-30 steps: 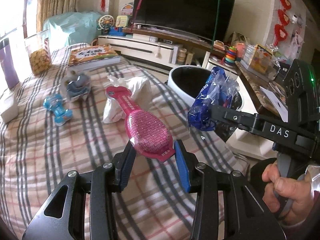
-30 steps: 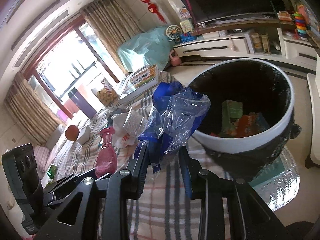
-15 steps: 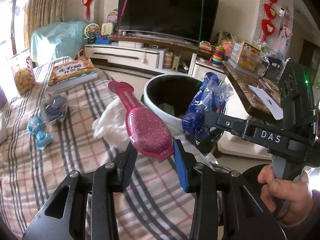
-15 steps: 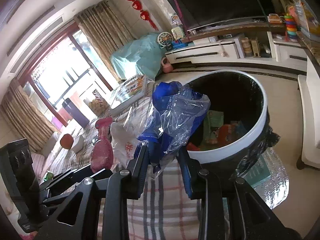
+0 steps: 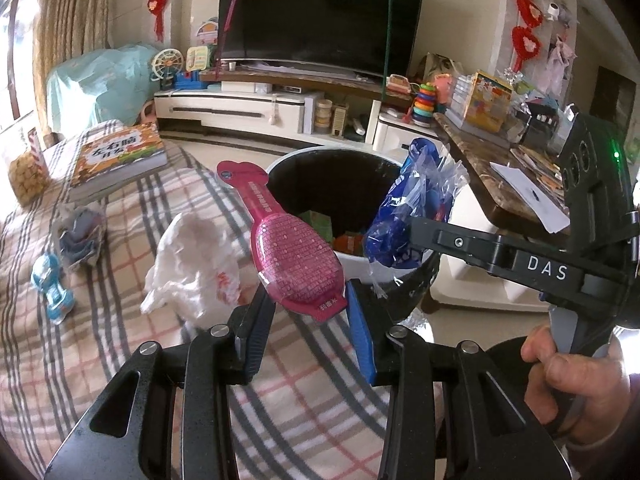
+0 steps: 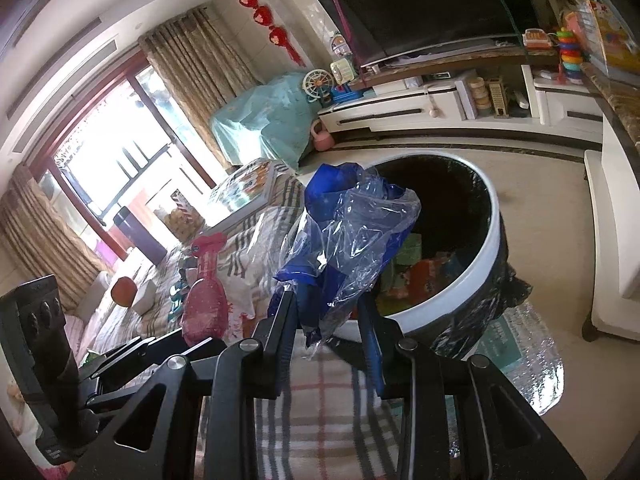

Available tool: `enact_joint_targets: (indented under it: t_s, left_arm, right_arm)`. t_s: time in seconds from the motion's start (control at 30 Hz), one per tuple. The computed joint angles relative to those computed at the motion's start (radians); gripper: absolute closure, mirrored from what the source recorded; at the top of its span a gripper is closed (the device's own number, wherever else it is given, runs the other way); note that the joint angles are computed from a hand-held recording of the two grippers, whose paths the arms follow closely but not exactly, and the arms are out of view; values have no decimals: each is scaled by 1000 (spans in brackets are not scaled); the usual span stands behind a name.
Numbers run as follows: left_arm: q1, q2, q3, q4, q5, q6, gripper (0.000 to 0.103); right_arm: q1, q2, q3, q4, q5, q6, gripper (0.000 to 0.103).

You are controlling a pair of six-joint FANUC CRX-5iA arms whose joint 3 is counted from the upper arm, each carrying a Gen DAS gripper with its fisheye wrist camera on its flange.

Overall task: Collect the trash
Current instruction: 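Carry the pink brush and blue bag over the bin with both tools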

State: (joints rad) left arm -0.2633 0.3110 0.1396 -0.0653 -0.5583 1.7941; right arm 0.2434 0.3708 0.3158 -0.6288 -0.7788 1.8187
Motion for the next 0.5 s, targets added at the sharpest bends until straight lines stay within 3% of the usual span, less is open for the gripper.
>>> enact_joint_targets:
  t_s: [0.5]
  left_arm:
    - [-9,120,150,42,-34,-76,68]
  right_arm:
    - [-34,60,85,32,-18,-35,72]
